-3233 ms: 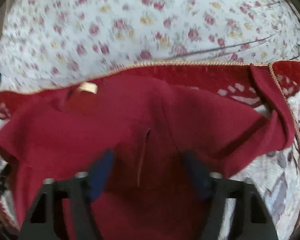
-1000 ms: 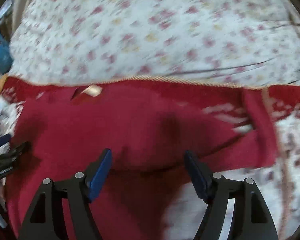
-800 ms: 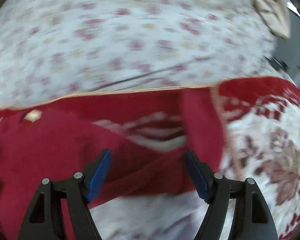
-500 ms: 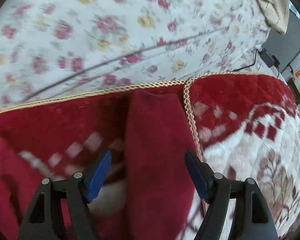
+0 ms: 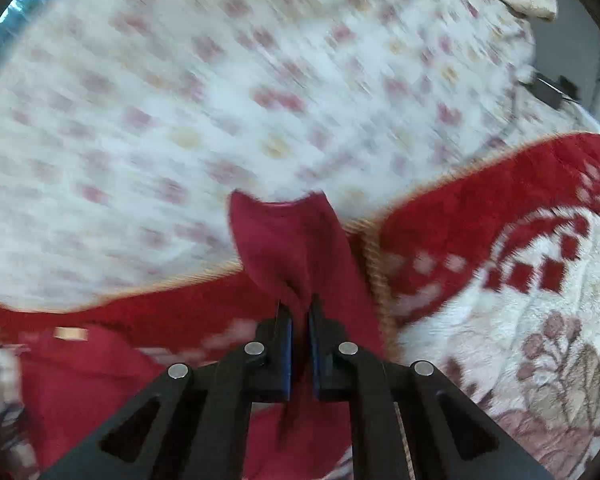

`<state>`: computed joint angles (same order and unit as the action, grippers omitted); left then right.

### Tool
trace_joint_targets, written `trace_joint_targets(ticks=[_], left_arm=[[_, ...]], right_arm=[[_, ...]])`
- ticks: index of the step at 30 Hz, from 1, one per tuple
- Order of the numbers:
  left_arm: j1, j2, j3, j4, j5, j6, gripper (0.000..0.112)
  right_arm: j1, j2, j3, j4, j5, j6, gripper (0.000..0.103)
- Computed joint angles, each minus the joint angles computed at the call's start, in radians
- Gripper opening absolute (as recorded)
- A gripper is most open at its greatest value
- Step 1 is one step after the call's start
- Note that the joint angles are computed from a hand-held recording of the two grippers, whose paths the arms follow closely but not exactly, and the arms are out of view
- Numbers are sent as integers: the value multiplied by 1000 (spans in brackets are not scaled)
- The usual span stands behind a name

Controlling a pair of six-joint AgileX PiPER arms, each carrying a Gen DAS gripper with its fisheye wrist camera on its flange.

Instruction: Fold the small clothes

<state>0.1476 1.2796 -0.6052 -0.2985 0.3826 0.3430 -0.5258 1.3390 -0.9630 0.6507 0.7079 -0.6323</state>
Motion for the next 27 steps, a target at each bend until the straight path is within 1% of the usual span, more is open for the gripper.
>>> trace_joint_targets(ticks=[1,2,3,5,6,7,10,11,12,13,15,16,18,21,23,27], left_arm=[[27,-16,-2,-43,15,45,91],[50,-31,-2,-73,27,78,91],[68,-41,-3,-93,36,102,91],[129,-74,-5,-152,61,174,91],[155,-83,-6,-177,69,207,91],[183,-91,-10,-199,78,234,91],[307,-109,-28,-295,130,357,91],[351,-110,-37,-326,151,397,91],[393,-109,-45,-349,170,430,91],[429,-104,-54,-365,181,455,91],[499,-93,-69,-396,202,502,91],[537,-86,-79,-416,219,529,91],[620,-64,-103,-460,261,589,91],[688,-43,-118,-500,283,649,91],[705,-25,-128,-508,292,671,91],[674,-5,-133,-503,282,687,91]], right_arm=[[-27,-43,-6,54,80,-65,7],[-33,-91,-26,104,180,-112,7],[-15,-121,-46,121,244,-119,7],[64,-196,-78,130,344,-105,7],[131,-227,-99,133,383,-94,8],[231,-263,-112,100,381,-42,8],[531,-269,-164,85,375,40,8],[631,-229,-197,102,380,39,8],[731,-191,-225,86,364,77,8],[831,-171,-234,41,315,139,8],[976,-64,-293,18,286,173,8],[1031,-26,-312,0,275,190,8],[1128,94,-370,-47,250,217,8],[1208,307,-485,-125,253,260,8],[1213,455,-586,-175,265,280,8],[1214,745,-836,-326,261,415,8]])
